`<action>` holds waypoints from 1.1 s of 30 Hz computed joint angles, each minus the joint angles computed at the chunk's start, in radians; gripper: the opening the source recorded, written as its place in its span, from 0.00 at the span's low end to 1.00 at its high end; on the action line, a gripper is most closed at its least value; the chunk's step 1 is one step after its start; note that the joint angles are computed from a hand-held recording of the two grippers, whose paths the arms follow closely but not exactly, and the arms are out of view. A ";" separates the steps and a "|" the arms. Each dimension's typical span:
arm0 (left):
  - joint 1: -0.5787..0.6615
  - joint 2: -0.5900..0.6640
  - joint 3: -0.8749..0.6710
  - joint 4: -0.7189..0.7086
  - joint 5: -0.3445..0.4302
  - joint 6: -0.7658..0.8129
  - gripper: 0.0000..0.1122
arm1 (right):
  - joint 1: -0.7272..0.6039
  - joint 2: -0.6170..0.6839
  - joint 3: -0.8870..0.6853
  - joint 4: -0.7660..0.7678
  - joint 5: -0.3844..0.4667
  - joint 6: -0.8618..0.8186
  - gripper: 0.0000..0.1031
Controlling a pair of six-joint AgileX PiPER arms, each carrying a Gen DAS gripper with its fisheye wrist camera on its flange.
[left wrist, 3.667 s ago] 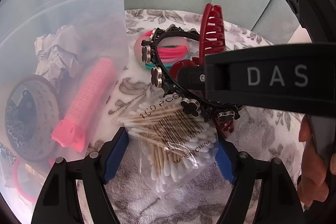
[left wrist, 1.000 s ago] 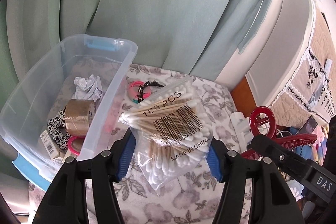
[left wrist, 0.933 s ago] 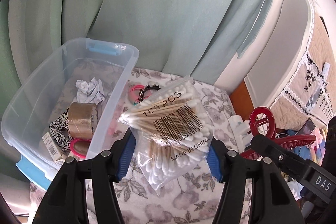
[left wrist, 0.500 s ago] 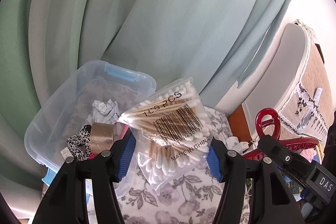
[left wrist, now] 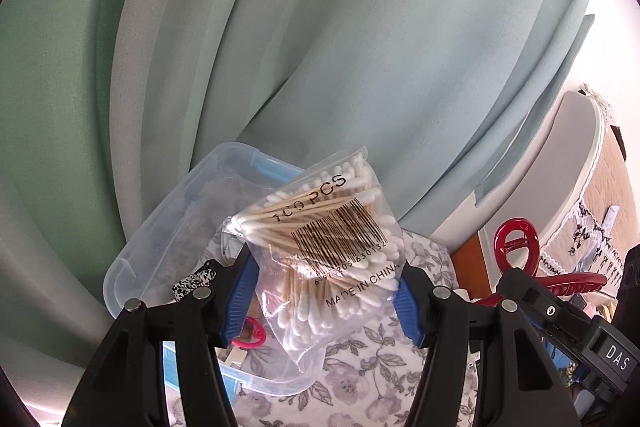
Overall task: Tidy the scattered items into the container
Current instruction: 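Carry the swab bag and red claw clip over the clear box with both tools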
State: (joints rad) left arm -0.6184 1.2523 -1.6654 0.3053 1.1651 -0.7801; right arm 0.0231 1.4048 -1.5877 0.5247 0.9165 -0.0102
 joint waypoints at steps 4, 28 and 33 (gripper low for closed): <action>0.072 -0.019 0.014 -0.049 0.004 0.042 0.56 | 0.041 0.022 -0.021 -0.031 -0.010 0.026 0.38; 0.429 -0.056 0.090 -0.323 -0.001 0.278 0.56 | 0.187 0.208 -0.151 -0.117 0.000 0.101 0.38; 0.464 -0.039 0.098 -0.347 0.021 0.297 0.56 | 0.211 0.262 -0.188 -0.126 0.036 0.106 0.38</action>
State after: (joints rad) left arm -0.1547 1.2137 -1.5671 -0.0418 1.1857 -0.4826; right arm 0.2339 1.6670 -1.7752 0.3988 0.9527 0.0954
